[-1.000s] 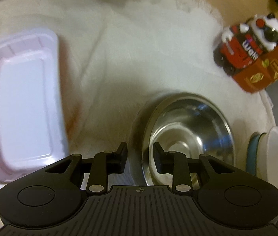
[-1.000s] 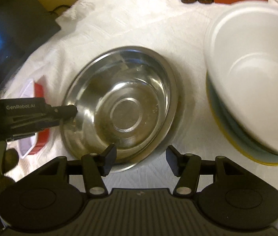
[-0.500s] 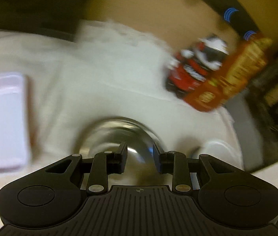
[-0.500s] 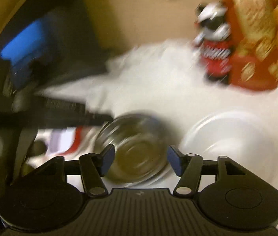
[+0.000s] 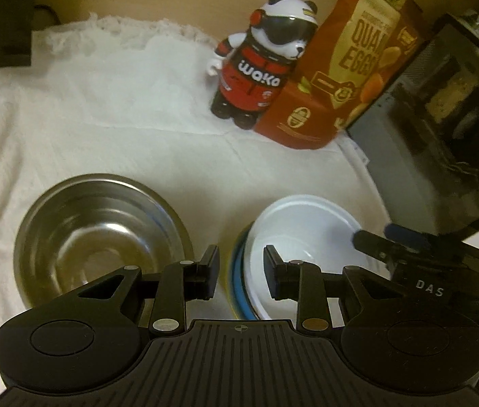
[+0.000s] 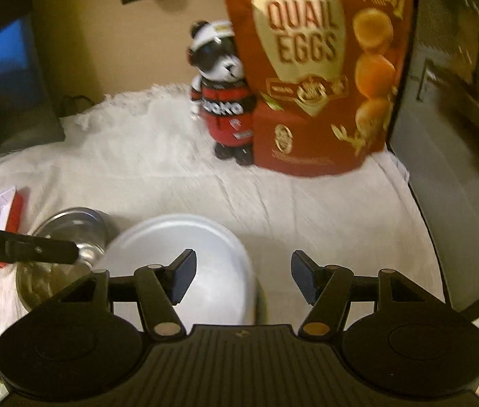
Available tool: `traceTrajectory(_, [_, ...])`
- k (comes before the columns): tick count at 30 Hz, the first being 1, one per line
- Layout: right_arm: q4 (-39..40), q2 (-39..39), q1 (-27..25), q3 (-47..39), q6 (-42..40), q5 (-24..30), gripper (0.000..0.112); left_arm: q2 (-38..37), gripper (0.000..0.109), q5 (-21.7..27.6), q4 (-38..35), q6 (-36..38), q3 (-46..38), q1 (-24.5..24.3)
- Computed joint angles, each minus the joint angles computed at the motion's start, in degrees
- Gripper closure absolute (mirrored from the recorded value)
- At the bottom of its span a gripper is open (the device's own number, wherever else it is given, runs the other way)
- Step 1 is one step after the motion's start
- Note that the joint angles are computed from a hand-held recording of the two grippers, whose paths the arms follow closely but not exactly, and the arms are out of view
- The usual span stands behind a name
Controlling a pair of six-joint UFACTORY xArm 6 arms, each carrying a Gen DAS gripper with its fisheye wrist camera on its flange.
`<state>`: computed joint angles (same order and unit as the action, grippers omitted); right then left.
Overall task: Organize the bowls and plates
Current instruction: 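Close the right gripper on the rim of the bowl stack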
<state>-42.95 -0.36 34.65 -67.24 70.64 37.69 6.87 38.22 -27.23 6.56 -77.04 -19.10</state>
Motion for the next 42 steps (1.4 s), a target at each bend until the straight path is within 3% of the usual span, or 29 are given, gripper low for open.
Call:
traceTrajectory(5, [4.3, -1.2, -0.7, 2.6, -3.4, -1.8, 0.068, 1.0, 0.077, 0.7, 1.7, -2.0, -0.7, -0.7])
traceTrajectory(8, [5.9, -0.4, -1.1, 2.6, -5.3, -2.3, 0.072, 1.8, 0.077, 0.7, 4.4, -4.1, -1.2, -1.3])
traceTrajectory(15, [7.1, 0.0, -1.9, 3.2, -5.5, -1.9, 0.073, 2.7, 0.077, 0.7, 8.4, -7.4, -1.8, -1.7])
traceTrajectory(28, [14.6, 2.2, -4.9, 4.2, -10.2, -6.3, 0.072, 6.3, 0.070, 4.0, 4.4, -7.1, -6.3, -1.2])
traceTrajectory(39, [47.1, 4.6, -5.0, 7.1, -31.1, -13.1, 0.070, 10.0, 0.072, 7.4, 5.0, -6.7, -8.7, -1.8])
traceTrajectory(42, [52.3, 5.3, -5.0, 7.1, -34.9, -14.3, 0.067, 11.0, 0.070, 8.3, 5.6, -6.7, -10.1, -1.9])
